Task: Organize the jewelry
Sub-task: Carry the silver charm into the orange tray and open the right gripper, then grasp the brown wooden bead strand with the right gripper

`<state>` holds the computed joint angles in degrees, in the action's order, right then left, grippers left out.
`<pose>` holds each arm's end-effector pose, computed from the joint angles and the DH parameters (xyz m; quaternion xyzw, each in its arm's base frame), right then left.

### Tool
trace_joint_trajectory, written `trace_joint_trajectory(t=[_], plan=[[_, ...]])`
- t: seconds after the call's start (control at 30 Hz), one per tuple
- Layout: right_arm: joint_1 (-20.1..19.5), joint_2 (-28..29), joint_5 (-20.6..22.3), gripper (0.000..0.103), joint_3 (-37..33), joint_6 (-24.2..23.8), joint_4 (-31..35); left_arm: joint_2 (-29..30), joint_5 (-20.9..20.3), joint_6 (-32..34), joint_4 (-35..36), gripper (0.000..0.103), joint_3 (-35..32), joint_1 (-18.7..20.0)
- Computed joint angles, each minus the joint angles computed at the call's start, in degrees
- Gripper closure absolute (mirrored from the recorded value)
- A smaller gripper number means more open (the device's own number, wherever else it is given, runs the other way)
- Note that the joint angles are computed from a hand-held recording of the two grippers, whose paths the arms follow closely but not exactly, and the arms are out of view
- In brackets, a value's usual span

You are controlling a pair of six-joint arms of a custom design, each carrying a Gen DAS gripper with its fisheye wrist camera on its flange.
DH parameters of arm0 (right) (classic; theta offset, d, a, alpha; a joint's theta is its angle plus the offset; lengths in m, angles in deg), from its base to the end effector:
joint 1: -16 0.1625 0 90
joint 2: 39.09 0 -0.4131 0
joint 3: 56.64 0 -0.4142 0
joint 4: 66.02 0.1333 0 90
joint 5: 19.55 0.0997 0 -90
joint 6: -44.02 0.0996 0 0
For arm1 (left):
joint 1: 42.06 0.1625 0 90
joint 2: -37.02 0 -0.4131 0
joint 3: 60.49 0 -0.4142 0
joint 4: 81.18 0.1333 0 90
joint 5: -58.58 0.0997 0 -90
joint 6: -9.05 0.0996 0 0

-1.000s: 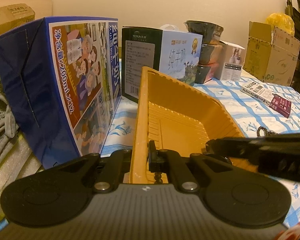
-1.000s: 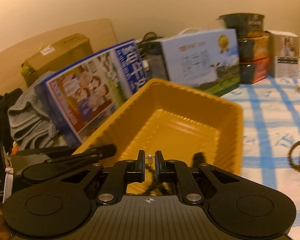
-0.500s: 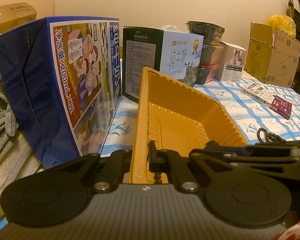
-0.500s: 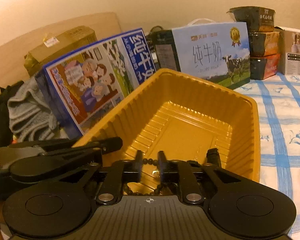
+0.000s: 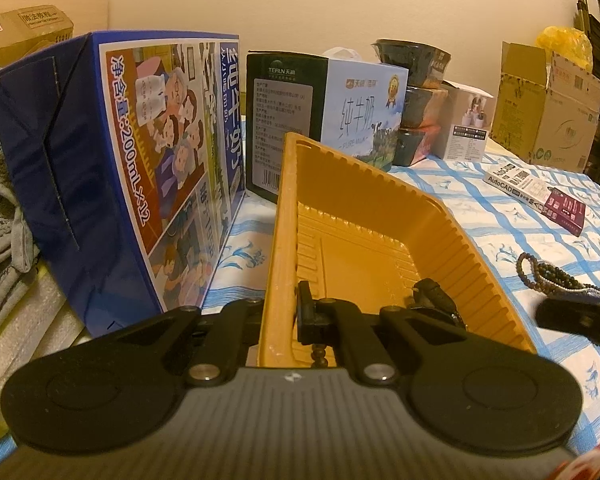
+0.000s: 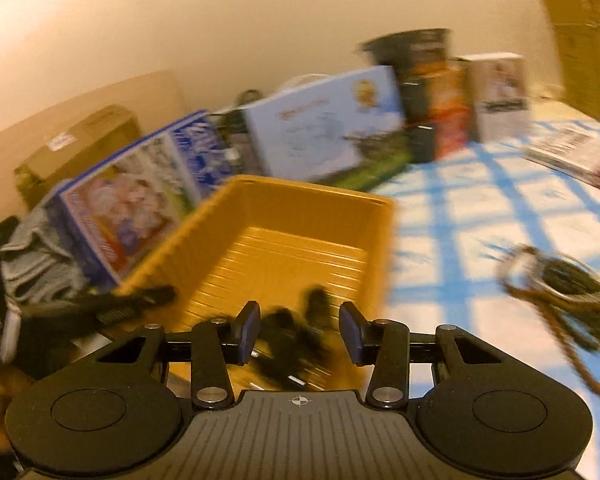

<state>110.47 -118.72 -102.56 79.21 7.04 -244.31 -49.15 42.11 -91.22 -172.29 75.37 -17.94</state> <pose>0.1794 -0.4290 0.1937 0.3552 -0.8913 0.2811 0.0209 -0.2171 -0.3479 0.1654 0.0193 0.7703 -0.5018 0.3929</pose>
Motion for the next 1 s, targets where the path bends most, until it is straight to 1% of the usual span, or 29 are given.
trace_joint_trajectory(t=[0.17,0.27,0.4,0.5,0.67,0.93,1.0], plan=[[-4.33,-5.23,-5.30,0.059,1.82,0.79,-1.51,0.41,-0.09,-1.12,1.33,0.099,-0.44,-0.02],[-6.99,-7.14,-8.15,0.059,1.95,0.67,-3.21,0.44,-0.09,-0.96,1.42,0.099,-0.52,0.05],[-9.52,-7.89,-11.38,0.059,0.72,-0.06,-4.92,0.72,-0.04,-1.30,2.10,0.099,-0.77,0.12],[-10.85,-7.24,-13.62,0.059,-0.64,-1.97,-5.75,0.98,-0.06,-1.79,3.06,0.099,-1.10,0.15],[-12.21,-5.39,-14.09,0.059,-1.89,-4.66,-7.28,1.35,-0.20,-1.99,3.65,0.099,-1.41,0.20],[-11.85,-1.82,-15.00,0.059,-3.84,-7.31,-7.98,1.41,-0.16,-1.59,3.78,0.099,-1.52,0.20],[-11.64,-0.75,-15.73,0.061,-4.27,-7.96,-8.86,1.36,-0.19,-1.58,3.76,0.099,-1.50,0.19]])
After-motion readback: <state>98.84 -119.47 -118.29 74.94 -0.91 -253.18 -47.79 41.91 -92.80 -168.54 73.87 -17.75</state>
